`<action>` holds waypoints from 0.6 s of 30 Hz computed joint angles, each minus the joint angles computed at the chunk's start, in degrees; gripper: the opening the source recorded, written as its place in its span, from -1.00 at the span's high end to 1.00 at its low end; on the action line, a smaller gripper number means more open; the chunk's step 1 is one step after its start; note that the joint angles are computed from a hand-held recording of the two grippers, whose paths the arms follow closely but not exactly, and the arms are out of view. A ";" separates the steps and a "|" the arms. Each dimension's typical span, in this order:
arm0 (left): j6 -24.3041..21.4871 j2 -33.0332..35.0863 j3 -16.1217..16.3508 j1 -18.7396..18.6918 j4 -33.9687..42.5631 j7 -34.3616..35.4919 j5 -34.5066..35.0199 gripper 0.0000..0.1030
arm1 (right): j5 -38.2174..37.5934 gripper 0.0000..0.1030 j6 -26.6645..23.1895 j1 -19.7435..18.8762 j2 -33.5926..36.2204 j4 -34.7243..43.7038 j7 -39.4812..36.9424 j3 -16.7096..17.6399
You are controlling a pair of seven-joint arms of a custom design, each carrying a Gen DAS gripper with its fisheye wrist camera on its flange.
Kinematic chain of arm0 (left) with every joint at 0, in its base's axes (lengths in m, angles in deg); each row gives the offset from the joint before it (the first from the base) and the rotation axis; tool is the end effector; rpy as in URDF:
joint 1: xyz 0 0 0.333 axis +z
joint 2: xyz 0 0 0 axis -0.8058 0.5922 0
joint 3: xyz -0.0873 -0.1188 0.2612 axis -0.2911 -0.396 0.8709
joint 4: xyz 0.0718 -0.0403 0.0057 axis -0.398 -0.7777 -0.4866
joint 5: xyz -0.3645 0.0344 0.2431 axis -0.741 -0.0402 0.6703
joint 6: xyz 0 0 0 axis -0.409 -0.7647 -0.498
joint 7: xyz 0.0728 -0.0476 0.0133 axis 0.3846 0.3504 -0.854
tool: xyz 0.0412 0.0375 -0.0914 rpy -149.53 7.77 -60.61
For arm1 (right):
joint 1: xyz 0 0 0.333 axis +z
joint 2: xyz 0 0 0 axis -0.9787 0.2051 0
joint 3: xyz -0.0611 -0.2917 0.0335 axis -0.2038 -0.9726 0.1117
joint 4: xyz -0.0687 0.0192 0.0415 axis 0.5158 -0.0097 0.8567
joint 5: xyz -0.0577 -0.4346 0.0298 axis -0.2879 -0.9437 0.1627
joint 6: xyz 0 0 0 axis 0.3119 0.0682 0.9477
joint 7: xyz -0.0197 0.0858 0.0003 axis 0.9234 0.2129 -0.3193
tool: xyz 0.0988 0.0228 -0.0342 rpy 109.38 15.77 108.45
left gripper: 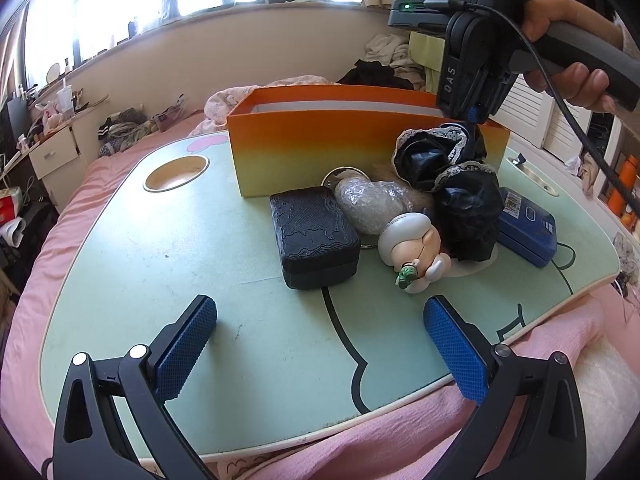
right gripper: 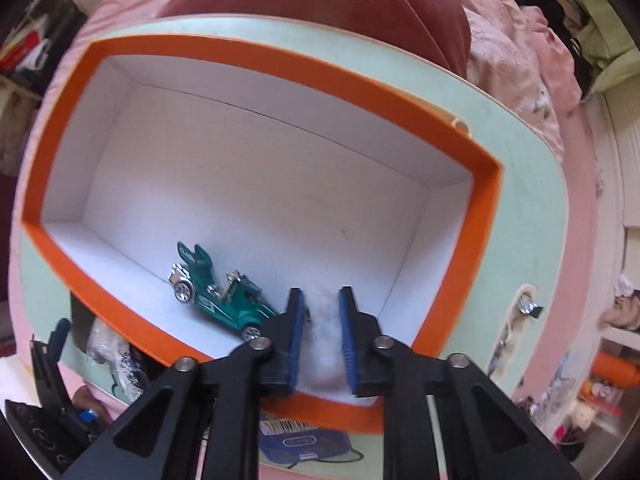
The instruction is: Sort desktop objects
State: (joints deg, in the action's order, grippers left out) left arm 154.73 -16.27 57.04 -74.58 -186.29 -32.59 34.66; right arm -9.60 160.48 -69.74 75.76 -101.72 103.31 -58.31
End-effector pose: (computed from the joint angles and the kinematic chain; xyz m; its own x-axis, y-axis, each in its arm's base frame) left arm 0.3027 -0.2779 0.4828 0.4959 -0.8614 0.1100 -0.5267 -0.3991 -0.7505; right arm 0.5628 0.1025 0.5456 0.2168 -0.9742 -0.0632 -0.9759 -0.2147 -0.0377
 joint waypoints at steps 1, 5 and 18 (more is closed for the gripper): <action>0.06 -0.04 0.03 0.02 -0.06 -0.05 0.05 -0.99 | 0.91 0.84 0.97 -0.20 -1.14 -0.83 -0.69 -0.41; 0.11 -0.01 0.02 0.10 -0.13 -0.23 0.22 -0.99 | 10.38 0.98 7.03 -1.31 -10.64 -5.80 -7.08 -3.35; -0.05 0.26 -0.04 0.13 -0.08 -0.81 0.41 -0.99 | 25.69 0.97 10.64 -2.70 -36.65 -28.29 -19.84 -8.25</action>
